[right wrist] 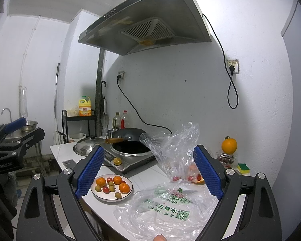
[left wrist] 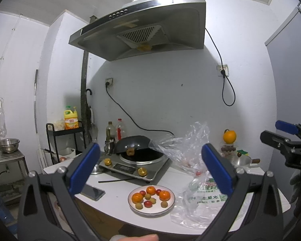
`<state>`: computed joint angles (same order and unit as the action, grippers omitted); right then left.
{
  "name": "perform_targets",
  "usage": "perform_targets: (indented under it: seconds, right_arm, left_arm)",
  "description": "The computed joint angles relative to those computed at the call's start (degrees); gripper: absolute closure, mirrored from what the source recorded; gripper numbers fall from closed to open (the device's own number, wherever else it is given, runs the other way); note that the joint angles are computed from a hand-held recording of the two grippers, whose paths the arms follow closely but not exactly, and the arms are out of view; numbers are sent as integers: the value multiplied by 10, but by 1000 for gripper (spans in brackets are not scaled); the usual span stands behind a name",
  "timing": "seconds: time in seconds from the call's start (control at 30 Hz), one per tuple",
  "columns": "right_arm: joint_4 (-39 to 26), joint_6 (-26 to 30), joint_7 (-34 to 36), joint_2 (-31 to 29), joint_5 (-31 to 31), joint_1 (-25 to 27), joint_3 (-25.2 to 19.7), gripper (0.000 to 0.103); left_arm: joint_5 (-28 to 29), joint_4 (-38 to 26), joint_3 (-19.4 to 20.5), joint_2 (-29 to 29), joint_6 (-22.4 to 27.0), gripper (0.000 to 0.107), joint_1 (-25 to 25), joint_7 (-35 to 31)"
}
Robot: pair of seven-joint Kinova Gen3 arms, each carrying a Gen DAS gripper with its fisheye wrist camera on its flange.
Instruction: Organize fruits
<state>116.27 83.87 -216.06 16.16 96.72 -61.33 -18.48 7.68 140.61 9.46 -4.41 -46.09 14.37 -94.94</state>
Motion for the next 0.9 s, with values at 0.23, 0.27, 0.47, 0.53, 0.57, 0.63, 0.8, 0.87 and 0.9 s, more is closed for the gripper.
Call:
perform_targets:
  seconds: [0.23, 0.27, 0.47, 0.53, 0.57, 0.63, 0.8, 0.87, 0.9]
  right_arm:
    - [4, -1, -2, -2, -4, 1, -1, 11]
    - [5, -3, -3, -2, -2, 3, 0, 11]
    - [5, -4, -3, -2, -2, 4, -1, 11]
    - [5, -4, -3, -2, -2, 4, -1, 11]
    - [5, -4, -3, -2, -3, 4, -1, 11]
    - [5, -4, -2, -2, -2, 4, -1, 11]
    - [4, -4, -2, -2, -2, 4, -1, 11]
    - [4, -5, -1, -2, -3, 4, -1, 11]
    - [5, -4, -2, -3, -3, 4, -1, 11]
  left_arm:
    - [-3, 1, -1, 2, -4, 5, 0, 0]
    - [-5, 1, -1, 2, -5, 5, -1, 1]
    - [-21, 1, -5, 6, -7, 5, -3, 10]
    - [-26, 2, -7, 7, -9, 5, -4, 13]
    - [-27, 2, -7, 7, -9, 5, -4, 14]
    - [-26, 2, -6, 7, -9, 5, -4, 12]
    - [-36, 1, -8, 10, -11, 5, -5, 15]
    - [-39, 1, -9, 12, -12, 5, -6, 15]
    - [-40, 1, -9, 11, -12, 5, -6, 17]
